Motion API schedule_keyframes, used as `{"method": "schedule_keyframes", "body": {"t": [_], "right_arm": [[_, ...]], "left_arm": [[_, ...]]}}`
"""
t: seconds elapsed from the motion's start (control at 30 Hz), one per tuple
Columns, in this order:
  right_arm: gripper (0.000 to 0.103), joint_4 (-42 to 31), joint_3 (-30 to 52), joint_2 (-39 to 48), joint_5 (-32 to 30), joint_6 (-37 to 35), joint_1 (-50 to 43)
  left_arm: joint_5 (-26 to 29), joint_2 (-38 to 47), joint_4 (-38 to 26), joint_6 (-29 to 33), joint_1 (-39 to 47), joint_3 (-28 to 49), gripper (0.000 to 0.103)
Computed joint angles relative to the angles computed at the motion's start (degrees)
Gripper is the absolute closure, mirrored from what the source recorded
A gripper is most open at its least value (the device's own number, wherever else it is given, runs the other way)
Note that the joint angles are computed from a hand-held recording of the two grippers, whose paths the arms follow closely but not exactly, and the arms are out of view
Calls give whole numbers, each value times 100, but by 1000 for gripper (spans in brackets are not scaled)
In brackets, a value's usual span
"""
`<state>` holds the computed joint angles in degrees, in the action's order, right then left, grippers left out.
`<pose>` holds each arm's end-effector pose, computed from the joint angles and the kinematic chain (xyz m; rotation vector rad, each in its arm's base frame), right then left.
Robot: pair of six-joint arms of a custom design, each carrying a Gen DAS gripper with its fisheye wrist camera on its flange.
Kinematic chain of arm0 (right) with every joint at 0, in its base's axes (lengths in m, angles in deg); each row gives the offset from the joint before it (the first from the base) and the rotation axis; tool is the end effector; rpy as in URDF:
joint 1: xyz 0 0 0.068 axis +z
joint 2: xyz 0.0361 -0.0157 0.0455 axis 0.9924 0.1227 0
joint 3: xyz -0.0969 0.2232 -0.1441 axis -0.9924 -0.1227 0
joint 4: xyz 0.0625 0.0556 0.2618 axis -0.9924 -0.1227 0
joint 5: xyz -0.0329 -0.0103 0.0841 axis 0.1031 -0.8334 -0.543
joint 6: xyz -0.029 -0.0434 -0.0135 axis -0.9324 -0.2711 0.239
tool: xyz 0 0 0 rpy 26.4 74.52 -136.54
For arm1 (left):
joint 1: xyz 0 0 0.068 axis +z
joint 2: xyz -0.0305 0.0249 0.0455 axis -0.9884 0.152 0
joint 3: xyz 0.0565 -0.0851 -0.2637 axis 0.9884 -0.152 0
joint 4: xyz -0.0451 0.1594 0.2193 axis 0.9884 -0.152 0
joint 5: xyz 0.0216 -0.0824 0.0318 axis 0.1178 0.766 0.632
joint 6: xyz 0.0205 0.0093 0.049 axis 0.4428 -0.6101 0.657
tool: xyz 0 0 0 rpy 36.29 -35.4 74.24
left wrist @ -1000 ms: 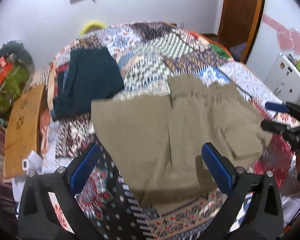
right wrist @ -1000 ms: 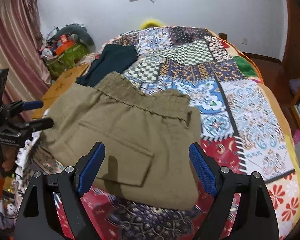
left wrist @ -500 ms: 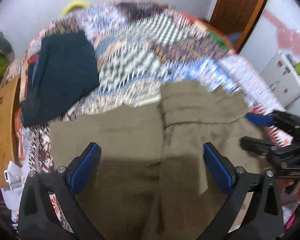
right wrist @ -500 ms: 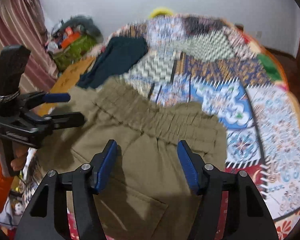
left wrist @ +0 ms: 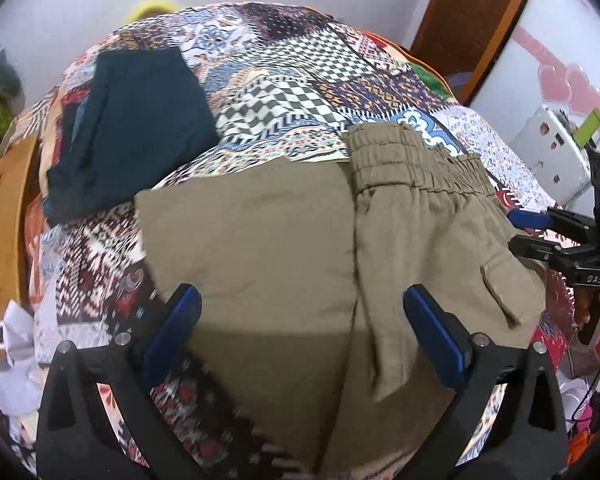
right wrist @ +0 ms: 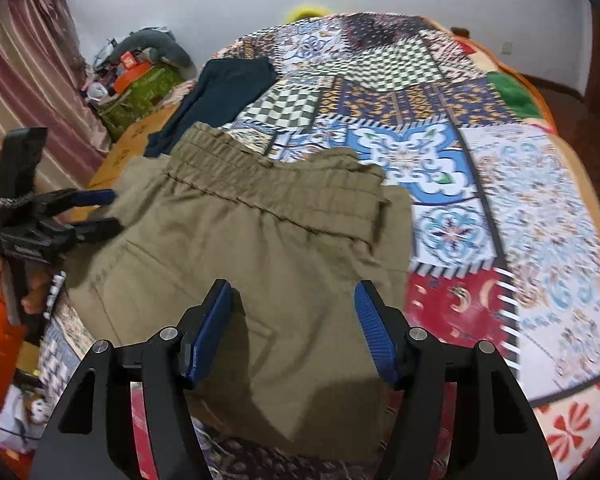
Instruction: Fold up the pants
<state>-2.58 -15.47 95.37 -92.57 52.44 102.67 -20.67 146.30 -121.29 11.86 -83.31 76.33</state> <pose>0.2028 0.0851 0.2211 -0.4934 2.5279 0.5806 0.2448 -0.0157 0.2121 0.2301 2.6300 -0.2449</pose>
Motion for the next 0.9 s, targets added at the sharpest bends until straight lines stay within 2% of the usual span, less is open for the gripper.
{"method": "schedule_keyframes", "body": {"t": [0.13,0.27,0.43,0.53,0.57,0.63,0.83,0.9], "right_arm": [[42,-177,-192,-295,264,-171,-65],[42,-379,-364,-533,252,-265,-343],[42,-623,-531,-751,-3,-413,-863],[42,-758,-596,-911,-58,-471,-1030],[42,-793,-614,-958,-37,-483,-1065],[41,-870,-634,-1054,-22,-522,-1131],[40,-1086,-569,-1225,135,-556,-1230],[40,-1157,-440,-1187,130,-481,-1253]], "left_arm": [[236,-285,-75,54,375,-260,0],[517,-429,-159,70,673,-477,0],[121,-909,-305,267,918,-692,0],[447,-938,-529,432,1355,-707,0],[349,-987,-560,420,1369,-714,0],[-363,-1278,-476,348,1188,-841,0],[-721,-1372,-571,257,1434,-776,0],[-604,-1453,-606,172,1438,-700,0]]}}
